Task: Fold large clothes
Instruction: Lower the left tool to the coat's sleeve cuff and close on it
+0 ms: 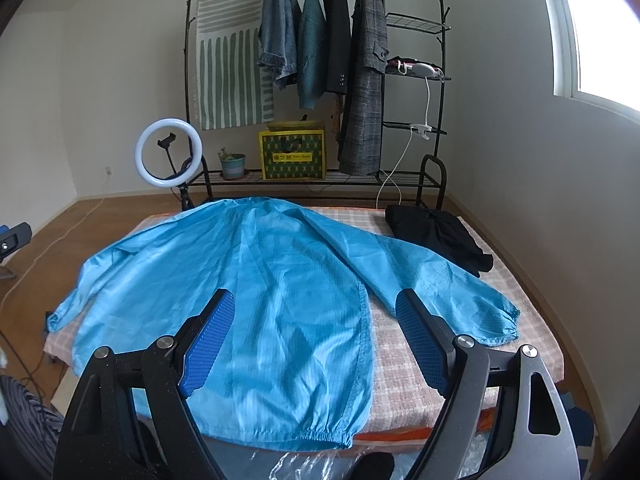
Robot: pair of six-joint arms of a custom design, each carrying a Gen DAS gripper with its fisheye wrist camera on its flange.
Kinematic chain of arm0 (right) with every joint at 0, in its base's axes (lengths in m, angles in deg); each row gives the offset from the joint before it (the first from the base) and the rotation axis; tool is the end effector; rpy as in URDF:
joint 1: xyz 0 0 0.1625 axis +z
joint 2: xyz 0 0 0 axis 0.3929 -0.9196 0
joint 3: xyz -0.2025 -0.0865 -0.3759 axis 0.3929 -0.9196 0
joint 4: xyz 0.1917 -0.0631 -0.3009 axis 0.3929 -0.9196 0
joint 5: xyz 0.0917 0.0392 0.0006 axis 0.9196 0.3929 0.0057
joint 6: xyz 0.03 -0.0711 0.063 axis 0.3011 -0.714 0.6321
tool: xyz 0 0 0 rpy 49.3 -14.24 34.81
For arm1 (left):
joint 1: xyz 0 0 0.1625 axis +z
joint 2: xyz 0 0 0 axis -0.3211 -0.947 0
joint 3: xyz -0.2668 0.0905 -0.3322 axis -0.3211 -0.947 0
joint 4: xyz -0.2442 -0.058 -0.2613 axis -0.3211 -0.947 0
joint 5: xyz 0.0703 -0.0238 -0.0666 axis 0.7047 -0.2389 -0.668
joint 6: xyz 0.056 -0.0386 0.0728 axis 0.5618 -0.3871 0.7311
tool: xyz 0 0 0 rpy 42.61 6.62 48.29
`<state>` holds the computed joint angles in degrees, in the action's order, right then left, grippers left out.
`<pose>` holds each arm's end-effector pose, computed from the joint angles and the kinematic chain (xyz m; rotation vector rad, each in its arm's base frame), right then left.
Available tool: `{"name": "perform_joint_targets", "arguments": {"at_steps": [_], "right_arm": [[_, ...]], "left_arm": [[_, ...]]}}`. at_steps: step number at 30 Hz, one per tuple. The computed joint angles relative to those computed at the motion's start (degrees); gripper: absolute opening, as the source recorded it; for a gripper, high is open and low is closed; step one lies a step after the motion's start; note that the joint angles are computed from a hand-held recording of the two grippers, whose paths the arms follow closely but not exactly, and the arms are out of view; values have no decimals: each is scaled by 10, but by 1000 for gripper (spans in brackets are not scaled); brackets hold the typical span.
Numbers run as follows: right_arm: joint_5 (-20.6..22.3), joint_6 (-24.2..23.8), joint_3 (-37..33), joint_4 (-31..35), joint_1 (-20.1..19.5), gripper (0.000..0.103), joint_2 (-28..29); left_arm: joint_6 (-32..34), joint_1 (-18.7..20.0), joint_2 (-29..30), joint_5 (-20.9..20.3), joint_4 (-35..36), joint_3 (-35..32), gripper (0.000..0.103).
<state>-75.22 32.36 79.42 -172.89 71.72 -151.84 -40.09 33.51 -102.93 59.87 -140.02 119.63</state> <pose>0.1213 -0.3397 0.4145 0.5406 -2.1118 1.1733 -0.4036 -0.3415 0.1426 0.4498 2.1006 -1.3061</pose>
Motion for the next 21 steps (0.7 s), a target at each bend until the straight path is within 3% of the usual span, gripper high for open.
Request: {"name": "perform_joint_targets", "arguments": {"at_steps": [5, 11, 14, 16, 21], "right_arm": [[14, -4, -16, 15, 2, 83, 15], [45, -18, -56, 47, 14, 83, 46], [76, -10, -84, 90, 15, 83, 66], [89, 1, -100, 112, 16, 83, 80], [108, 7, -136, 137, 25, 83, 131]], "left_arm": [[34, 33, -22, -30, -52, 21, 103], [-26, 71, -65, -16, 81, 23, 102], [-38, 100, -102, -26, 72, 44, 87], [-71, 126, -135, -41, 99, 50, 85], [-194, 179, -210, -45, 230, 53, 46]]}}
